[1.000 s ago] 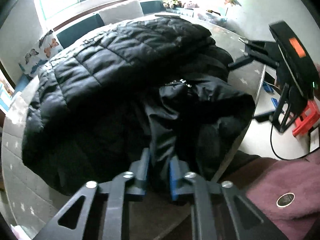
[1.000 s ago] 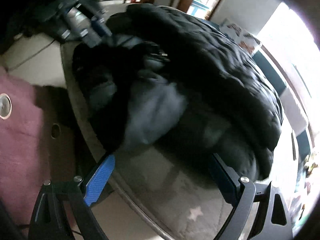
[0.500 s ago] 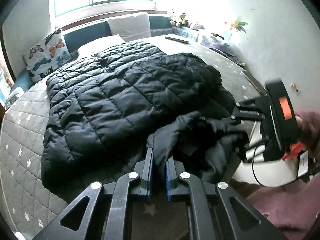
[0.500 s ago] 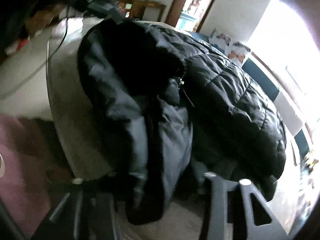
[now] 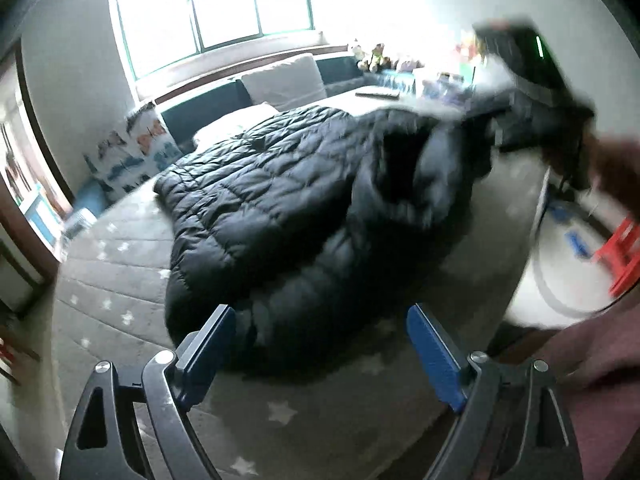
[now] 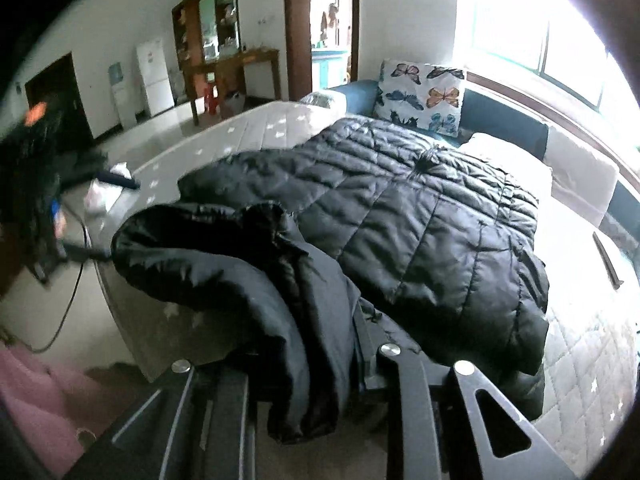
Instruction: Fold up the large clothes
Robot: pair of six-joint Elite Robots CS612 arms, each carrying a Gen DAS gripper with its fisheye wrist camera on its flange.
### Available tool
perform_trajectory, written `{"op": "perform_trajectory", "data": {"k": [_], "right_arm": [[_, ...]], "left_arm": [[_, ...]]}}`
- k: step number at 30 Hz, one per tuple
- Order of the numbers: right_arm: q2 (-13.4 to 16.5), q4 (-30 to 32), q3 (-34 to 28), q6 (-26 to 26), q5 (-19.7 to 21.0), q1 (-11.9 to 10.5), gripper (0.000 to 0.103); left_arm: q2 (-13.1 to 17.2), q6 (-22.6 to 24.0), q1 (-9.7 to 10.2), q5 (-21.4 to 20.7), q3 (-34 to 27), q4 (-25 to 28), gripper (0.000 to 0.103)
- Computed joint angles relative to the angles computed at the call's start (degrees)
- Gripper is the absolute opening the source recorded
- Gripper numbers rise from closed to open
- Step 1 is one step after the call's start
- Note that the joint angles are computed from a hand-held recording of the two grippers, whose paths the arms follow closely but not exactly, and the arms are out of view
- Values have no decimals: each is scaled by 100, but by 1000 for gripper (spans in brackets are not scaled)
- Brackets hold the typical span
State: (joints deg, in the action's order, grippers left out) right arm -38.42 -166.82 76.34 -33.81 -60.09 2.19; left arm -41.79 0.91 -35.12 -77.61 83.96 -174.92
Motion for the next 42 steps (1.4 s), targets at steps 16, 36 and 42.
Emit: {"op": "perform_trajectory", "data": {"k": [16,36,42], "right_arm": [[-40,-771,293,356,138,-61,22],[-874,-314,1374,-814,651,-189,20],[-539,-554,686,-355,688,-135,20]], "left_arm": [[573,1186,-385,1799,-130,-1018,35],[-623,112,-850,1475,1696,-1751,34],[-612,189,-656,1578,1203,-1516,34]]}}
